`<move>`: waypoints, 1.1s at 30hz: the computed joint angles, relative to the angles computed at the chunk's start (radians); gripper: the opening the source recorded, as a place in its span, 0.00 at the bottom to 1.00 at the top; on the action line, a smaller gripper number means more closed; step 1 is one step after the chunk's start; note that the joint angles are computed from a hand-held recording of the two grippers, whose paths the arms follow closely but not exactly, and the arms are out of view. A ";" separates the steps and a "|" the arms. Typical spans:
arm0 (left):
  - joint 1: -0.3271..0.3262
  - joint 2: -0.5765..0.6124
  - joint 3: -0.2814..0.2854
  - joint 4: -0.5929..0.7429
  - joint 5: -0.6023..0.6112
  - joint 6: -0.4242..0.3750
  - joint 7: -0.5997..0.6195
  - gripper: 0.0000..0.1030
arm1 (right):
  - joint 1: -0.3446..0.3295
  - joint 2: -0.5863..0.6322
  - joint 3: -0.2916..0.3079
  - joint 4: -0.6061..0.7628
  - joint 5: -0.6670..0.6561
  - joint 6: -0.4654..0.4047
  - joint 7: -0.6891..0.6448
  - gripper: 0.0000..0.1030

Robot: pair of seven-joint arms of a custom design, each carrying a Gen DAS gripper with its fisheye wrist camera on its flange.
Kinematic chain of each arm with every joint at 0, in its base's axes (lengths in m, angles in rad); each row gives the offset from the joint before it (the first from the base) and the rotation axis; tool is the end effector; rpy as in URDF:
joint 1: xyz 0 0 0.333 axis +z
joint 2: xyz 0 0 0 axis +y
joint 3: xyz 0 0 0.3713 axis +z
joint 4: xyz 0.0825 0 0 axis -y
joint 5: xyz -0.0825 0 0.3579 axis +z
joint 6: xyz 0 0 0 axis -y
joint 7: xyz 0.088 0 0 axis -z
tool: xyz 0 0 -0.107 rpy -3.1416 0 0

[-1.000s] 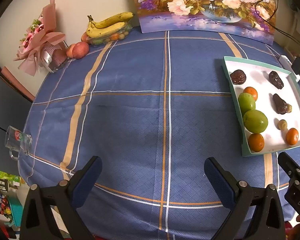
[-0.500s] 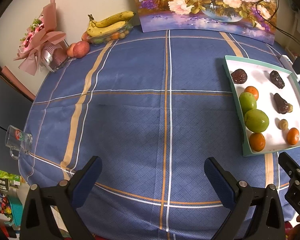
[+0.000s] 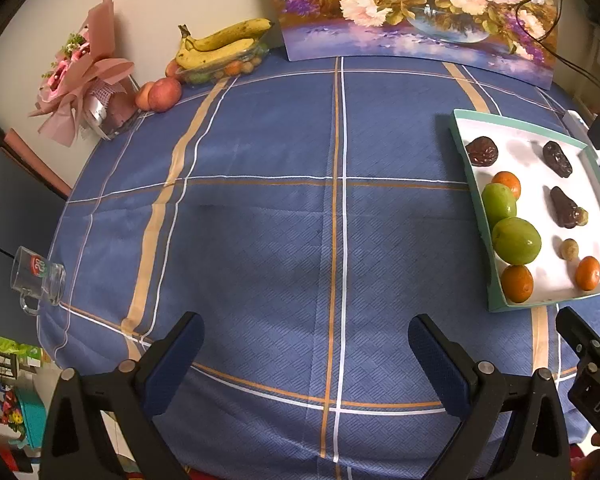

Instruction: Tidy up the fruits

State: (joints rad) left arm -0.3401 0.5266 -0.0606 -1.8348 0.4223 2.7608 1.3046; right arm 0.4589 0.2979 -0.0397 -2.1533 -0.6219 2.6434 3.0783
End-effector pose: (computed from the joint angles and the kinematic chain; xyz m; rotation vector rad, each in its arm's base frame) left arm 0.6297 -0.2787 0.3503 -1.4304 2.3610 -0.3754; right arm 0.5253 0.2521 0.3489 -1.3838 2.5075 -0.4618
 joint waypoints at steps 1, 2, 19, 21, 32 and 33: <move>0.000 0.000 -0.001 0.001 -0.001 -0.001 0.001 1.00 | 0.000 0.000 0.000 0.000 0.000 0.000 0.000 0.84; 0.000 0.000 -0.001 0.000 -0.002 -0.002 0.002 1.00 | 0.000 0.000 0.000 0.000 0.000 0.000 0.000 0.84; 0.000 0.001 0.001 0.001 0.000 -0.004 0.004 1.00 | 0.001 0.002 -0.002 0.000 0.004 0.002 -0.004 0.84; 0.000 0.002 0.000 0.002 -0.001 -0.005 0.005 1.00 | 0.001 0.003 -0.002 0.000 0.005 0.002 -0.006 0.84; -0.009 -0.001 0.014 0.003 0.015 -0.019 -0.024 1.00 | 0.003 0.005 -0.001 -0.002 0.006 0.004 -0.003 0.84; -0.009 0.000 0.012 0.006 0.016 -0.021 -0.025 1.00 | 0.003 0.004 -0.001 -0.002 0.007 0.004 -0.004 0.84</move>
